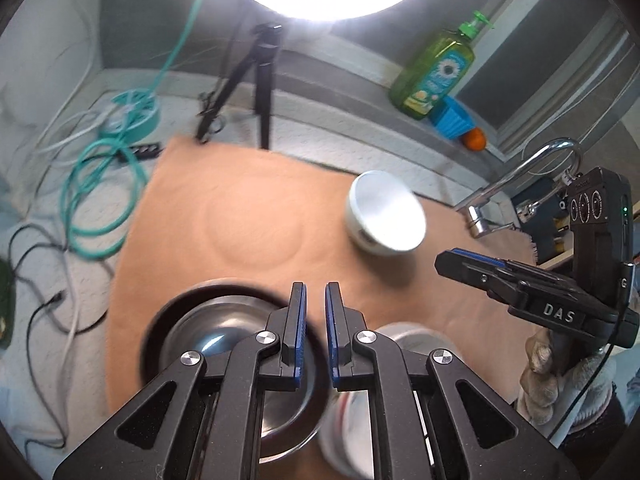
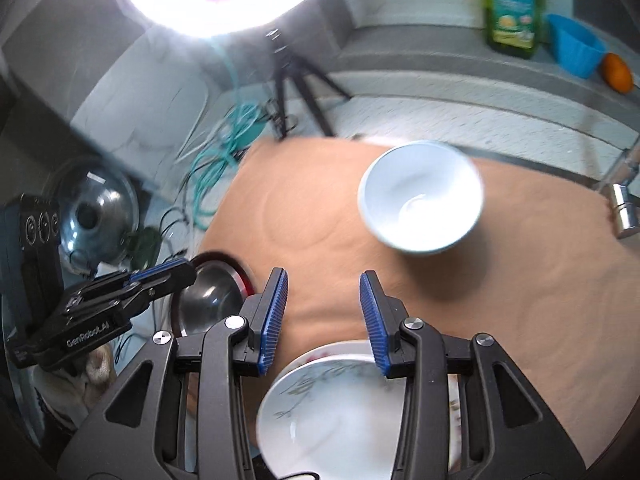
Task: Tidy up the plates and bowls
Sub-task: 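Move the left tool to the white ceramic bowl and grip its rim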
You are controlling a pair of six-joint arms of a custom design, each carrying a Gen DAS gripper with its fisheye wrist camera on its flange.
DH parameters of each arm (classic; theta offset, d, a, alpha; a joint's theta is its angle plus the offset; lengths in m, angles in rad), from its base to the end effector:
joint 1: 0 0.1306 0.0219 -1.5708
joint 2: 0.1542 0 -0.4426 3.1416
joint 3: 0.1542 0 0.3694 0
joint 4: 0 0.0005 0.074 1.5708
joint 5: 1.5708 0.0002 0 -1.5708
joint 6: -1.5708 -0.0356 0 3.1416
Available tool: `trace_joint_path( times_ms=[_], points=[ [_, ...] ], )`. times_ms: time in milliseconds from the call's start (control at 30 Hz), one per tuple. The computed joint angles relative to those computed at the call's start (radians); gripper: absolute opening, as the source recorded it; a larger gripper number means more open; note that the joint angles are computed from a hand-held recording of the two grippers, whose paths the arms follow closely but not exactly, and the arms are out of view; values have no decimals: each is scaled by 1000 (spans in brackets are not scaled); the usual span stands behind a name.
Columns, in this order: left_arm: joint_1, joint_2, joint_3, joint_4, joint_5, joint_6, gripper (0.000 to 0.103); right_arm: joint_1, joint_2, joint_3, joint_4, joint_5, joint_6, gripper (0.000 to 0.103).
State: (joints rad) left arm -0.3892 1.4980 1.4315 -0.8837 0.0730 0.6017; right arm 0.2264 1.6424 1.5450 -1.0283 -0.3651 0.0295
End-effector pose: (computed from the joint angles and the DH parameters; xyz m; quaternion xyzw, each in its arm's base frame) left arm 0.4522 -0.1888 0.4580 -0.0898 0.9474 -0.1756 0.2519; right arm 0.5183 0.1319 0.4292 -0.1621 0.9462 0.1975 0.1986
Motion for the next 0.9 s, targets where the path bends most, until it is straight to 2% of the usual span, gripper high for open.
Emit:
trace_joint_path(
  times_ms=[167,300,433,900],
  points=[
    [-5,86,94,6,19,0,9,-62,32,47,22,29,-7,39],
    [-9,168,178,-27,23,-13,9,-96,75,91,19,44,-14,39],
    [-4,241,242,-60,32,1,9,-123,125,118,0,23,-40,39],
    [4,374,366,-152,24,-6,9,-137,241,181,-29,-1,-79,39]
  ],
)
